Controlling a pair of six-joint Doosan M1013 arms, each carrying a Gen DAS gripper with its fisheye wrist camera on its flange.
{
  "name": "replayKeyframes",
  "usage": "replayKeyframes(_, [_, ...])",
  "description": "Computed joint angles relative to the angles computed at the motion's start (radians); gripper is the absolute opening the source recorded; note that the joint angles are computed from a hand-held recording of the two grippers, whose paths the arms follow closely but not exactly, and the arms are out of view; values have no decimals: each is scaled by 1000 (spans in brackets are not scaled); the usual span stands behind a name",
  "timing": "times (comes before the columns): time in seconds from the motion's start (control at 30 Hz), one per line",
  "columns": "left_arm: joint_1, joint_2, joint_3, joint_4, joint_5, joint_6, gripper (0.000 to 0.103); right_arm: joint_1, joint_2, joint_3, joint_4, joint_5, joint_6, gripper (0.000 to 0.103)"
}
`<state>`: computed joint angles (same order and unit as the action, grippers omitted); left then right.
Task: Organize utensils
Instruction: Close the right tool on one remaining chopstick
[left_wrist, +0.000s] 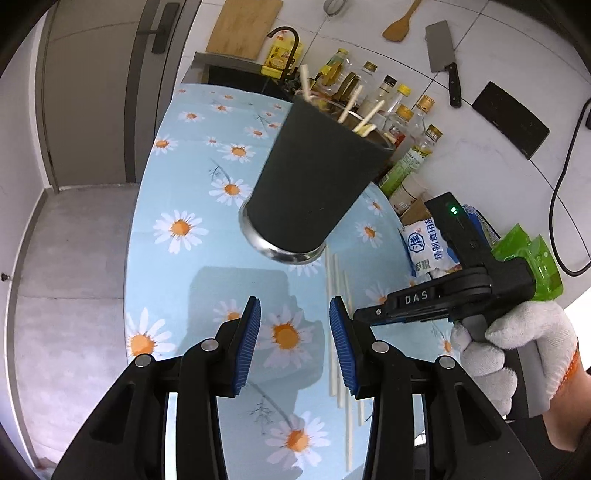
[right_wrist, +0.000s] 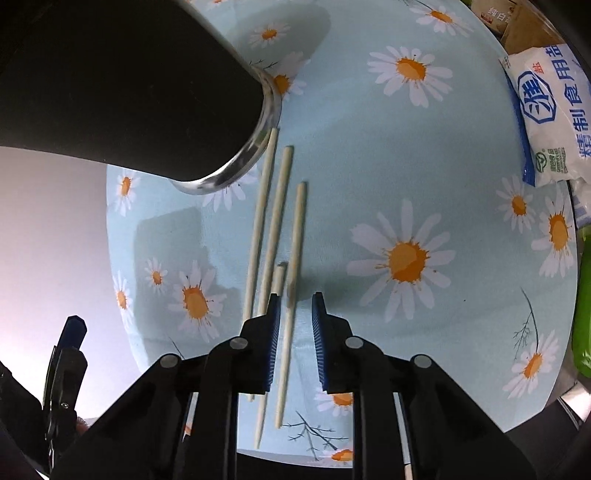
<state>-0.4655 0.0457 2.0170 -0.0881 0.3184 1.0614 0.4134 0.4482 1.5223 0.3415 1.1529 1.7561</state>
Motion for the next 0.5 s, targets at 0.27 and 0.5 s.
replayKeyframes(0.27, [69, -10, 39, -443, 5, 466, 37, 55, 28, -42, -136, 32, 149, 16])
replayKeyframes(0.5, [111, -9, 60, -693, 51, 743, 37, 72, 42, -55, -181, 57, 231, 7])
